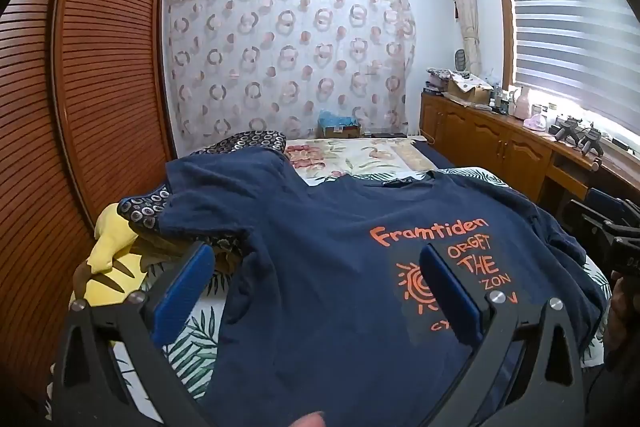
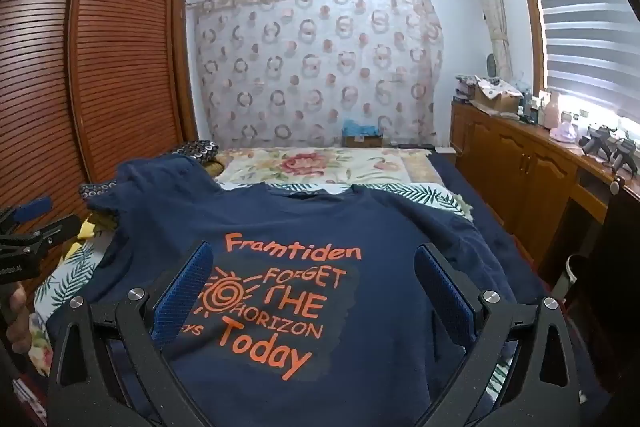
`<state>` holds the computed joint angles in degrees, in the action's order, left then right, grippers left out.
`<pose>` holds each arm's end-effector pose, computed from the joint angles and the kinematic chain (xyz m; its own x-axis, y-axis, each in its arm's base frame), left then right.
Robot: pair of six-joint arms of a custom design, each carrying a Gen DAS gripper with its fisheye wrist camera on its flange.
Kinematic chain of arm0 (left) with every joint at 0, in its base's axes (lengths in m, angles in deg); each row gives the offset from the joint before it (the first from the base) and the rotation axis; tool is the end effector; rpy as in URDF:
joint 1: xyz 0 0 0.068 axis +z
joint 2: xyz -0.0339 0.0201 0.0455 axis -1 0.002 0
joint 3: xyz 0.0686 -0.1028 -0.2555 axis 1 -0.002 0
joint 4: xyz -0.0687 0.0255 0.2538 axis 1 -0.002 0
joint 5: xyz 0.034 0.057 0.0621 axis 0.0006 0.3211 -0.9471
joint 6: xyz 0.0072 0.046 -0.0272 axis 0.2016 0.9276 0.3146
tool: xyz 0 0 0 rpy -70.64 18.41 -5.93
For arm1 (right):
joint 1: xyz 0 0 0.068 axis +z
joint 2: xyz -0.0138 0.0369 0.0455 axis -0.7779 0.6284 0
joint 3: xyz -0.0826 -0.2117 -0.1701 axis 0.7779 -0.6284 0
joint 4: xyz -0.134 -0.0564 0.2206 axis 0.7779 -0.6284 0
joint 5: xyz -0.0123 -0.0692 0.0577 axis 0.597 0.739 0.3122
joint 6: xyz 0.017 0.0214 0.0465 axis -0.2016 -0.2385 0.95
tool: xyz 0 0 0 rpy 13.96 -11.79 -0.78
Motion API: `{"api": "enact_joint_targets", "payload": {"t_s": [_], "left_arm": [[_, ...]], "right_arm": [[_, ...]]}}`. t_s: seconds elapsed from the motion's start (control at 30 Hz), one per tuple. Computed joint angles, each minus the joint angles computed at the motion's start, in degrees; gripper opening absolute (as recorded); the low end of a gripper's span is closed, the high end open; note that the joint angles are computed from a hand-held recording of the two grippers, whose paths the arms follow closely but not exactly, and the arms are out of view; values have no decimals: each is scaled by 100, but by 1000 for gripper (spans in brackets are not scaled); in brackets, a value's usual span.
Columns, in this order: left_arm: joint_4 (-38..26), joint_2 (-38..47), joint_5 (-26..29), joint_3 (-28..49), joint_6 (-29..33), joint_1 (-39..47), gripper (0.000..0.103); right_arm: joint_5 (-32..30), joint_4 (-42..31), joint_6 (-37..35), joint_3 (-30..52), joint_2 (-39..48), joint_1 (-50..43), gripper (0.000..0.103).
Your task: Fold small clothes
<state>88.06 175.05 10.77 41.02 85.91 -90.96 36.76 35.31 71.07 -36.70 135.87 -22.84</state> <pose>0.3598 -0.0202 0.1333 -0.3781 0.1911 -0.9058 0.4384 0.8987 0.0066 0.2764 0.1244 0.1343 -0.3736 0.1230 -0.9194 0.2223 0.9741 0.0400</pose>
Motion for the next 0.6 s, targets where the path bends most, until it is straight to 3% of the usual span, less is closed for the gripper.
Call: {"api": "enact_joint_targets", "payload": {"t_s": [0.03, 0.6], "left_arm": [[-3, -2, 4, 0, -4, -3, 103], [129, 149, 130, 32, -39, 136, 103]], "right_arm": [[-66, -224, 150, 51, -51, -10, 102], [28, 23, 61, -9, -15, 61, 102]]}}
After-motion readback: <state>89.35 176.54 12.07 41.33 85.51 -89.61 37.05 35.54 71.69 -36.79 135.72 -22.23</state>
